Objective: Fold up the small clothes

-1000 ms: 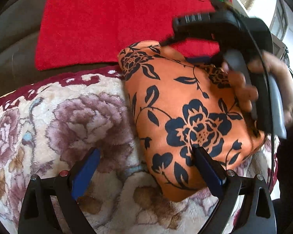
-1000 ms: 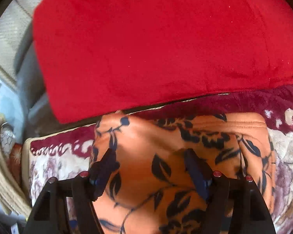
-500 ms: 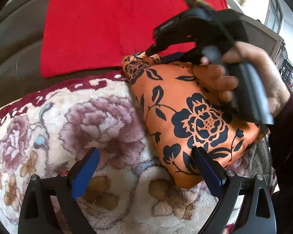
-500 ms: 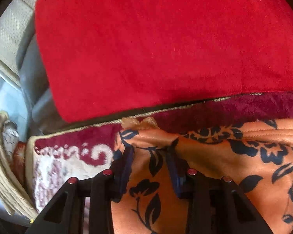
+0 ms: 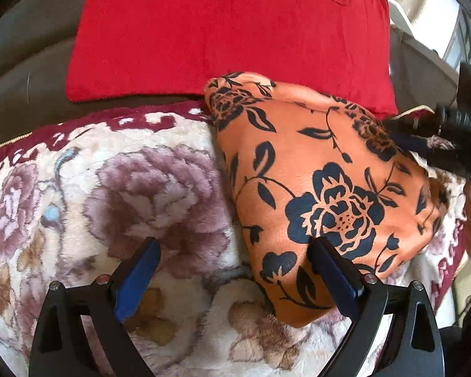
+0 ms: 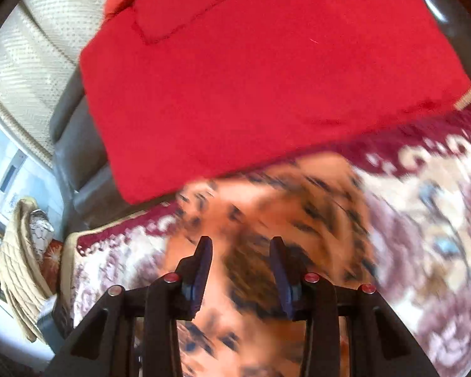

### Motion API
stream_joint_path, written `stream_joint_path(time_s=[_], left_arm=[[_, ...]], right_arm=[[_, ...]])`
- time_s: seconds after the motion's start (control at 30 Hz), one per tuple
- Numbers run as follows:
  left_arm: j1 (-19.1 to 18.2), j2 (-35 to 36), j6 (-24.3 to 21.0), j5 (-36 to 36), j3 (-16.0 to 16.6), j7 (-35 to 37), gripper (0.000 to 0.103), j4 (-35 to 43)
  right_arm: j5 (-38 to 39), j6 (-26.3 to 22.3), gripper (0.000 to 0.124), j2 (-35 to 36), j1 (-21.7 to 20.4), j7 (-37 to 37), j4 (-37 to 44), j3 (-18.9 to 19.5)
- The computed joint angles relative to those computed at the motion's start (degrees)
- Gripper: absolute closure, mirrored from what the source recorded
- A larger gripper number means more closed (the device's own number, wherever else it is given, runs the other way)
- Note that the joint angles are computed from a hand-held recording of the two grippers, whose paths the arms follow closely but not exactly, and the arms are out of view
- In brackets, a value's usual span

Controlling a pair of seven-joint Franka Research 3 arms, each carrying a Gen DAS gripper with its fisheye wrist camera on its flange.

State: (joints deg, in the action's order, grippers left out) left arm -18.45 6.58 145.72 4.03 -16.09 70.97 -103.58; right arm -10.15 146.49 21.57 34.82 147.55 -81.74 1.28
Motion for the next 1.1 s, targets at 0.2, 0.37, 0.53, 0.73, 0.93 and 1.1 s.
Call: stream_joint_path(time_s=[0.2, 0.37, 0.53, 0.73, 0.93, 1.1], left_arm=[[-1.18, -1.31, 4.5, 9.67, 1.04, -7.6, 0.006, -0.66], [-0.37, 1.98, 1.55, 3.57, -0.14, -3.5, 0.006, 2.88], [0.98, 4.88, -0.95, -3.55, -1.16, 0.57, 0.006, 6.4], [6.63, 6.32, -1.39, -24.59, -4.07, 13.06, 0.006, 7.92], [9.35, 10.56, -7.6, -38.19, -5.41, 20.08, 0.006, 12.29], [8.67, 13.18, -10.41, -41.09, -5.75, 22.95, 0.006, 15.42]], right_arm=[[-1.02, 4.39, 0.082, -6.25, -0.14, 2.45, -10.08, 0.19], [-4.16, 11.15, 0.082, -11.59, -1.48, 6.97, -18.33, 1.08], [4.54, 9.91, 0.082, -9.9, -4.0, -0.01, -18.22, 3.74], [4.09, 17.97, 0.051, -14.53, -4.96, 2.97, -25.17, 2.54], [39.82, 23.29, 0.051, -16.55, -12.16, -20.28, -32.08, 9.44], [58.09, 19.72, 0.05, -14.53, -13.47, -34.8, -30.46, 10.83]])
